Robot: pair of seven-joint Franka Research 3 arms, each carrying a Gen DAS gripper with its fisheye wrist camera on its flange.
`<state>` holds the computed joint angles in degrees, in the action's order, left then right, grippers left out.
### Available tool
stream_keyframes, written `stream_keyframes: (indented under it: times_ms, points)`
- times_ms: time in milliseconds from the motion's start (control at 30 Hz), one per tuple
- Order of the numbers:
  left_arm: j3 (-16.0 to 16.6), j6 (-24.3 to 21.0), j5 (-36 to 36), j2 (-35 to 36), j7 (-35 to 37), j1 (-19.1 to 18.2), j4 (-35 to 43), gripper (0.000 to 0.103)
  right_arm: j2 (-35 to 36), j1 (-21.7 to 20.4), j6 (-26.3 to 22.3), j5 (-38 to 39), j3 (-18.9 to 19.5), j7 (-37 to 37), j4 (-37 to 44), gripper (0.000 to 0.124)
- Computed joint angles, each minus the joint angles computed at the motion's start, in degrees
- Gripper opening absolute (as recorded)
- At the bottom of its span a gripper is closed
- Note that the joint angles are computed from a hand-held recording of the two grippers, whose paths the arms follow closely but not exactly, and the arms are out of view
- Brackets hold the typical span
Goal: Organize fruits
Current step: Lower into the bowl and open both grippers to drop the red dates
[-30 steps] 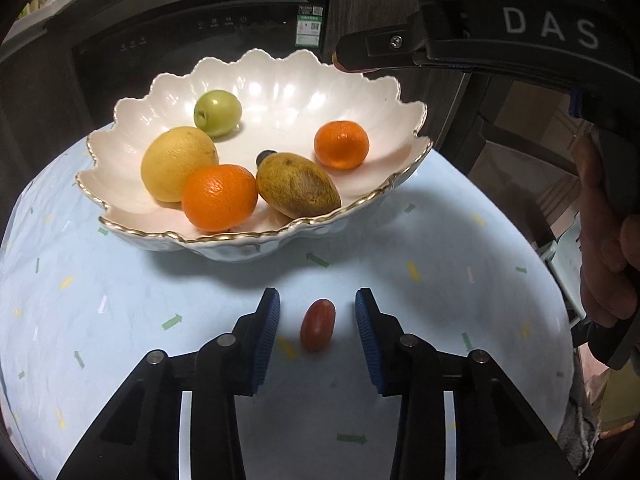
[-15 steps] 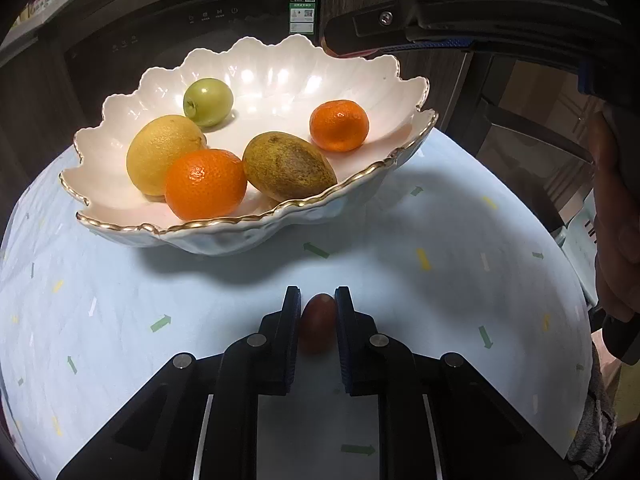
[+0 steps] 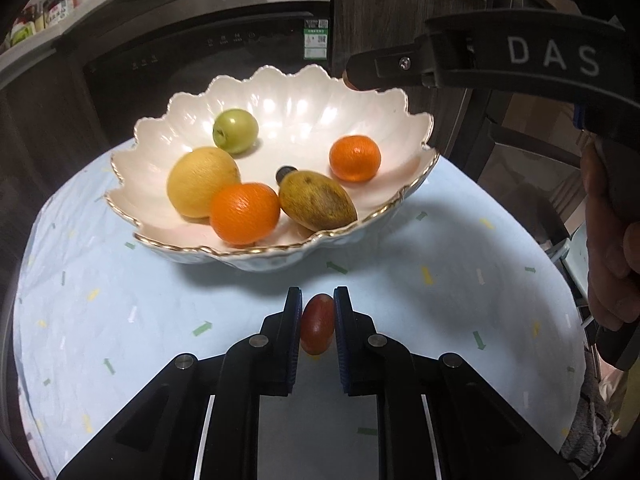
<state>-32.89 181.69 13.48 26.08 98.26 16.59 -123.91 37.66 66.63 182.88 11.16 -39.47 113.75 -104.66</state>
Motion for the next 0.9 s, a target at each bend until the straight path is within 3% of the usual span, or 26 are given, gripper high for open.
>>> stream_keyframes:
  times_ms: [533, 900]
  points:
    - [-7.7, 2.1, 0.7, -5.5, -1.3, 10.2, -2.6, 0.017, -0.9, 4.3, -1.1, -1.9, -4.3, 2.4, 1.1, 0.030]
    - [-4.1, 1.1, 1.8, -2.8, -0.5, 6.4, 5.0, 0.017, -0.8, 0.8, -2.5, -4.8, -2.5, 5.0, 3.9, 0.030]
